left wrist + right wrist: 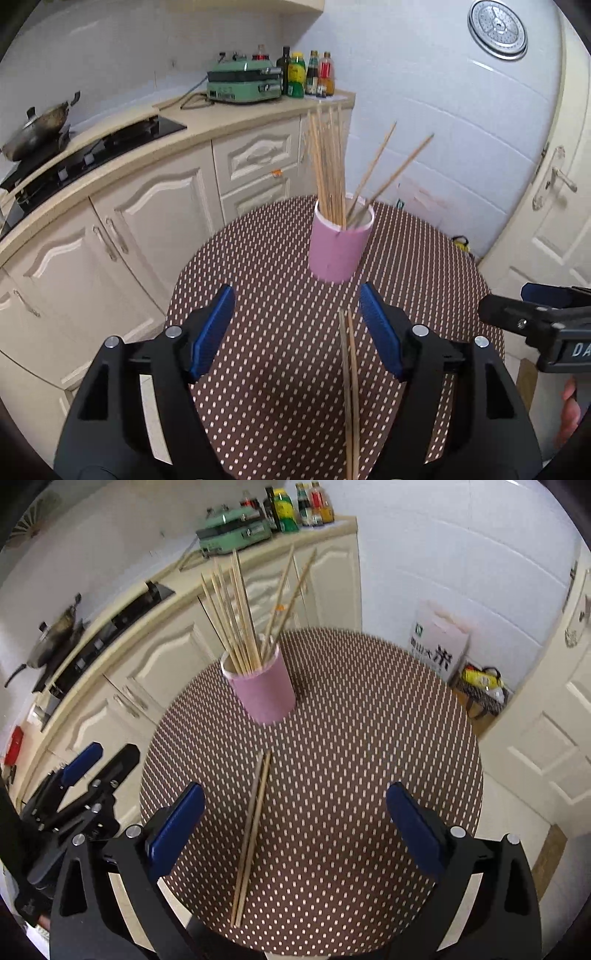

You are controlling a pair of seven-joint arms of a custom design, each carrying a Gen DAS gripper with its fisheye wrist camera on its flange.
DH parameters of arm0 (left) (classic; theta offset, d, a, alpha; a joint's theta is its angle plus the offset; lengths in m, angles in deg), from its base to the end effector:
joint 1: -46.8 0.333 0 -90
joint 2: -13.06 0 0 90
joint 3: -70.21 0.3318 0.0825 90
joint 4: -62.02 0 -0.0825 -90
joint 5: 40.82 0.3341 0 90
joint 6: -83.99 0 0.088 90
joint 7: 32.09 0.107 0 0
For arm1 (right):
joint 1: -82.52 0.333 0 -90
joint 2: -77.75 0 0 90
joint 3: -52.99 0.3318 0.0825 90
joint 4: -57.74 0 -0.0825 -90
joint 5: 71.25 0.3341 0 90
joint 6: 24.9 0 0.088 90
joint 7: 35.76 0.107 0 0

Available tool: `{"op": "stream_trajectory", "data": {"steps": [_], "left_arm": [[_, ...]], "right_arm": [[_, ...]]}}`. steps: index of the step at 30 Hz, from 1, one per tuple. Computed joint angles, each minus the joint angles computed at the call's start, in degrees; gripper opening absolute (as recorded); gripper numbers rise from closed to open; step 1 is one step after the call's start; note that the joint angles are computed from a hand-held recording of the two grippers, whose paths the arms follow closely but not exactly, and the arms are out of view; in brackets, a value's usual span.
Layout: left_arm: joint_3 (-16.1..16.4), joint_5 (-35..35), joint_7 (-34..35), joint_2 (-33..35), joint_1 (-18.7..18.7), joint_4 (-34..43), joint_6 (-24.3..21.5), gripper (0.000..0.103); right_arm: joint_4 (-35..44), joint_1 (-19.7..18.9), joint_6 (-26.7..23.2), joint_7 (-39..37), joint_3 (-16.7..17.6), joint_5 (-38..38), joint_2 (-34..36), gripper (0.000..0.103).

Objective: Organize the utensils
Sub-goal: 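Lower both open tools to the last chopsticks and grasp one each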

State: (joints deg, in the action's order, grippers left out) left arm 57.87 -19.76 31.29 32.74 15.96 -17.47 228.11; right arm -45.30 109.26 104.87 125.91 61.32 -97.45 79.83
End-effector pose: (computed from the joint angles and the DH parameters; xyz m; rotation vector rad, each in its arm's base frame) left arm 0.5053 -0.4373 0.6361 -1.3619 2.1831 -0.9937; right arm 0.4688 0.3134 0.5963 -1.4283 2.2057 -0.4561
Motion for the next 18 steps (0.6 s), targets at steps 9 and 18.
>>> {"op": "stream_trajectory", "data": {"steps": [9,18], "left_arm": [[-2.48,-7.31,7.27,-2.72,4.15,-8.03,0.81,0.07],[-3.17,-12.5,15.53,-1.8,6.75,-11.54,0.13,0.07]], "right_arm": [[0.85,2.07,-2.39,1.44,0.01,3.43,5.26,0.095],[6.26,5.39,-5.74,2.01,-1.94,5.32,14.31,0.095]]}}
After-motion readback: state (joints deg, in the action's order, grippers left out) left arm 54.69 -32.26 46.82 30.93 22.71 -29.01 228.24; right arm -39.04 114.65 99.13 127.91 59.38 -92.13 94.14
